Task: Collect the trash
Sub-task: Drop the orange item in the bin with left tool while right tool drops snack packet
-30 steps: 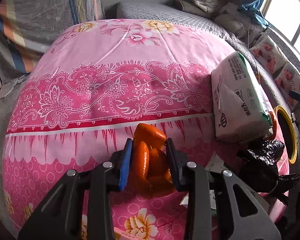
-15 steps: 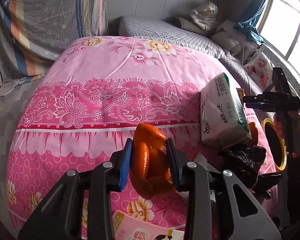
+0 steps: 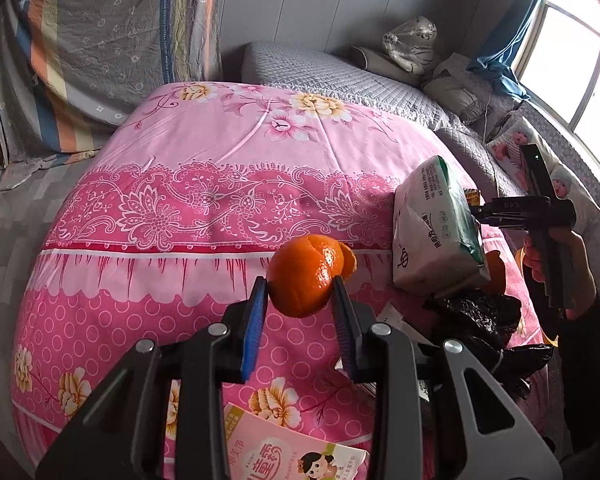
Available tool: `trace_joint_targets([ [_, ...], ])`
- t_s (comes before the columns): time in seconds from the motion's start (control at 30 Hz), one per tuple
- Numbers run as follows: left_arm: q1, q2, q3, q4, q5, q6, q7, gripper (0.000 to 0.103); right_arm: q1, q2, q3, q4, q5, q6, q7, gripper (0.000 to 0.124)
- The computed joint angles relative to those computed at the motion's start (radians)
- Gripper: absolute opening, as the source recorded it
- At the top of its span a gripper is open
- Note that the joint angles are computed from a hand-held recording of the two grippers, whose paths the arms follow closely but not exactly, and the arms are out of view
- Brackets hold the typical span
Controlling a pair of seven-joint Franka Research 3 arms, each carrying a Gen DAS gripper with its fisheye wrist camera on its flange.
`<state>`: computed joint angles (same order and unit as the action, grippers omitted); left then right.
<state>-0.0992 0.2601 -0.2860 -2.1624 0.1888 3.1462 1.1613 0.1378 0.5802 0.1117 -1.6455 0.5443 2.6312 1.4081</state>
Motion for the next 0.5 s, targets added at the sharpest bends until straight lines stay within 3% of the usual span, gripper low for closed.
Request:
trace_joint_targets([
  [0.1, 0.058, 0.015, -0.065, 0.006, -0.036, -0.006, 0.037, 0.029, -0.011, -0.027, 0.011, -0.032, 0.017, 0.012, -0.03, 0.024],
  [0.23, 0.007, 0.024, -0.023, 0.026, -0.012, -0.036, 0.037, 0.029, -0.03, -0.073, 0.028, -0.085, 0.062, 0.048, -0.098, 0.022],
  [0.33, 0.025, 0.028, -0.05, 0.03, -0.034, -0.031, 0.058, 0.025, -0.041, -0.111, 0.038, -0.124, 0.108, 0.083, -0.148, 0.021],
  [0.5, -0.043, 0.002, 0.022, 0.015, 0.0, 0.008, 0.007, 0.023, -0.066, -0.203, 0.069, -0.209, 0.225, 0.139, -0.284, 0.021],
])
